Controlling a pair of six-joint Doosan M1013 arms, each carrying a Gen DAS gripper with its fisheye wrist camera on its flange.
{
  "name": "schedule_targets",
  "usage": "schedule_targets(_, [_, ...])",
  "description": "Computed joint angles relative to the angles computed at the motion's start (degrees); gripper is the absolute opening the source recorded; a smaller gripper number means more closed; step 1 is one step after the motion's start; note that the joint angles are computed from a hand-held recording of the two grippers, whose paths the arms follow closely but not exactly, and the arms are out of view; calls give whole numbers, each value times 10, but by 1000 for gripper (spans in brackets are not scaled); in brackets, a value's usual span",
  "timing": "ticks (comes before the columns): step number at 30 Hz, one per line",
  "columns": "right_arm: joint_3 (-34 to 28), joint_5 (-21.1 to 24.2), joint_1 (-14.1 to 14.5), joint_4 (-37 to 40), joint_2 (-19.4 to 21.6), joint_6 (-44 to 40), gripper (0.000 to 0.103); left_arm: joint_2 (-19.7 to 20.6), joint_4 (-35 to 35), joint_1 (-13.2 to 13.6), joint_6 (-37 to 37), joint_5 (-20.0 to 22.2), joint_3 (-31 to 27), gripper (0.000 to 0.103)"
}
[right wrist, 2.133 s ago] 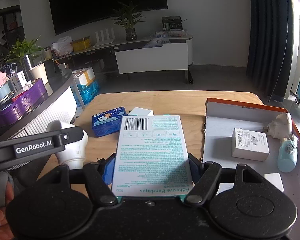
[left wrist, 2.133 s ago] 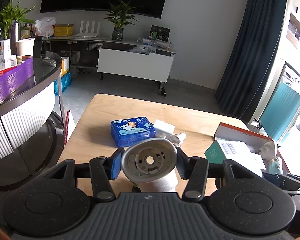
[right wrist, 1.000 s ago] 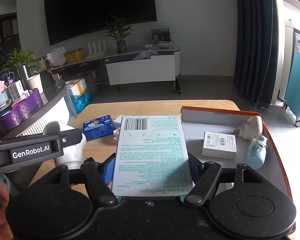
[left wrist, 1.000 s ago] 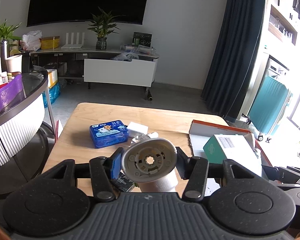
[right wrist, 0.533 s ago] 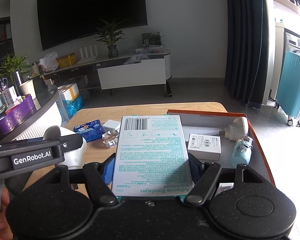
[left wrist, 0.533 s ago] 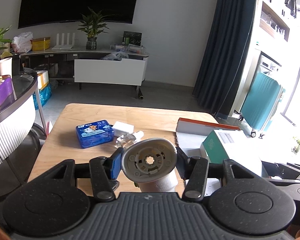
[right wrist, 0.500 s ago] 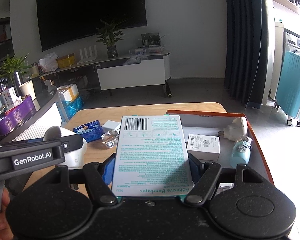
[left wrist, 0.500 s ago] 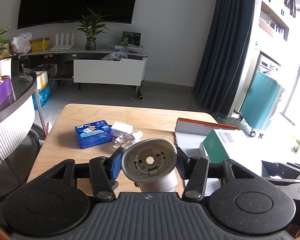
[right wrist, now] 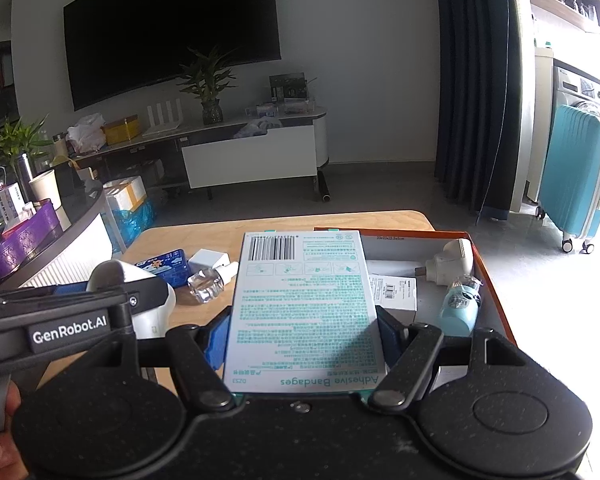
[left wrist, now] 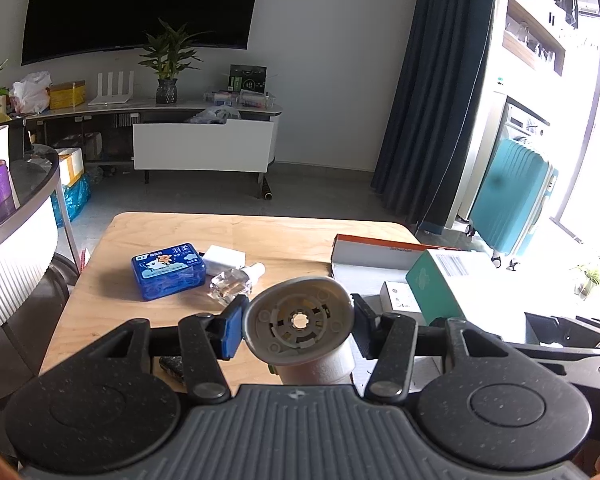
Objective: Organize rigid objects
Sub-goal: 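Carry the white plug and the bandages box with both grippers over the foam-lined box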
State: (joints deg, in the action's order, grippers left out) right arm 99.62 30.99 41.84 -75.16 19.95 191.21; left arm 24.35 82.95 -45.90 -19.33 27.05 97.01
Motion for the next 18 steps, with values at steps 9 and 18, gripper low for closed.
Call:
schedule_targets(9, [5,6,-1,2,-3,4,85,3,0,1,5,-7,-2,53])
schedule_targets(18, [11,17,-3,5,-8,11,85,8,-13,2,24,-20,-10,53])
